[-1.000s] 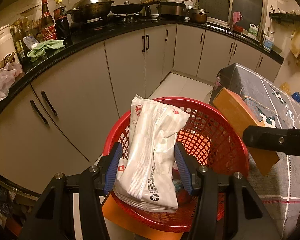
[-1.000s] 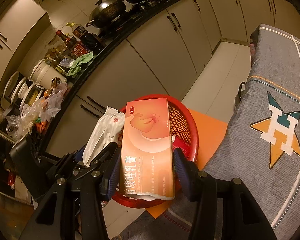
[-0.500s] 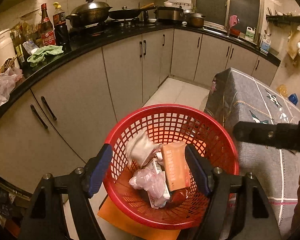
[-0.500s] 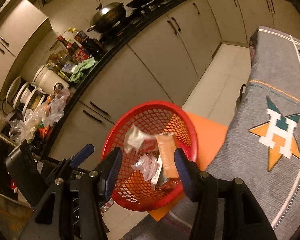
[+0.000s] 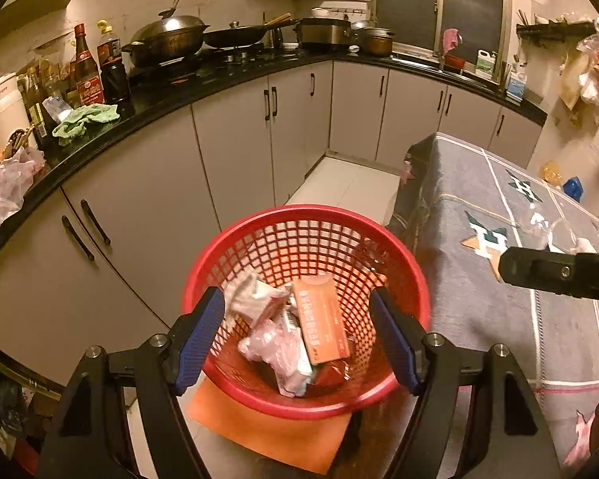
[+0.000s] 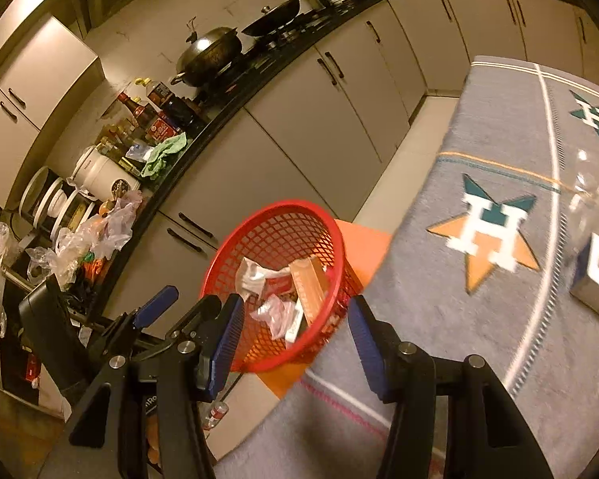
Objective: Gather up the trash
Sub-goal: 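Move both open tools back over the table toward the cloth ball and medicine box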
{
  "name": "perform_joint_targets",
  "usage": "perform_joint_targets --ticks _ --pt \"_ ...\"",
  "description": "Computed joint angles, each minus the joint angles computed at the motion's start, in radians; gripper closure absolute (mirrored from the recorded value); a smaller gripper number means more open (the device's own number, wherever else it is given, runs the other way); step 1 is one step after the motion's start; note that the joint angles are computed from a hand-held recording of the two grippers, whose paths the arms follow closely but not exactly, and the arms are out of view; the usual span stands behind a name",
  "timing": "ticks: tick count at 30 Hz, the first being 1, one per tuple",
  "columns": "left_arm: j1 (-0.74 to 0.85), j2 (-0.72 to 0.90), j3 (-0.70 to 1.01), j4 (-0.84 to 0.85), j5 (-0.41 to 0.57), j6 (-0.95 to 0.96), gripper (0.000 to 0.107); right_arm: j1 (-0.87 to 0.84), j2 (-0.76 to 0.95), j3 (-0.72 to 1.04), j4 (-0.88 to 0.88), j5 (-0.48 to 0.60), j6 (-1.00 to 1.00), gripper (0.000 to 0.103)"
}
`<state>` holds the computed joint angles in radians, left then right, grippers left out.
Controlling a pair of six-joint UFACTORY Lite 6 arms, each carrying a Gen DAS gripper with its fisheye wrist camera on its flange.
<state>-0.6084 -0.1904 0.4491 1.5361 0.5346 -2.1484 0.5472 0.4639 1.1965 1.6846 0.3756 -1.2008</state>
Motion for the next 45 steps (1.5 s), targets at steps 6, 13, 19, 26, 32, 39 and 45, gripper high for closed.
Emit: perform_joint_targets --ticks 6,13,19,26,32,39,45 --pt "-0.168 0.032 0.043 -0.122 0.089 0.017 0.033 -0.047 -0.192 -0.263 0.173 0.027 -0.199 0.044" --pt "-0.373 0.153 0.184 -0.246 0.197 0.05 0.033 -0.167 -0.42 -0.535 0.186 0.092 -0.276 0.044" --pt "-0.519 0.296 0.363 -0.337 0.272 0.106 0.033 -0.328 -0.614 -0.727 0.077 0.165 -0.254 0.044" --pt "-0.591 0.48 0.593 -0.411 0.259 0.206 0.033 -0.709 -0.83 -0.893 -0.179 0.34 -0.195 0.042" --pt "-0.604 0.643 0.81 -0.473 0.243 0.32 0.033 -1.018 -0.827 -0.867 -0.351 0.438 -0.191 0.038" --pt "-0.517 0.75 0.988 -0.615 0.121 0.504 0.033 -1.061 -0.598 -0.62 -0.365 0.326 -0.161 0.033" --pt "-0.419 0.808 1.065 -0.774 0.03 0.678 0.032 -0.923 -0.332 -0.373 -0.332 0.159 -0.121 0.032"
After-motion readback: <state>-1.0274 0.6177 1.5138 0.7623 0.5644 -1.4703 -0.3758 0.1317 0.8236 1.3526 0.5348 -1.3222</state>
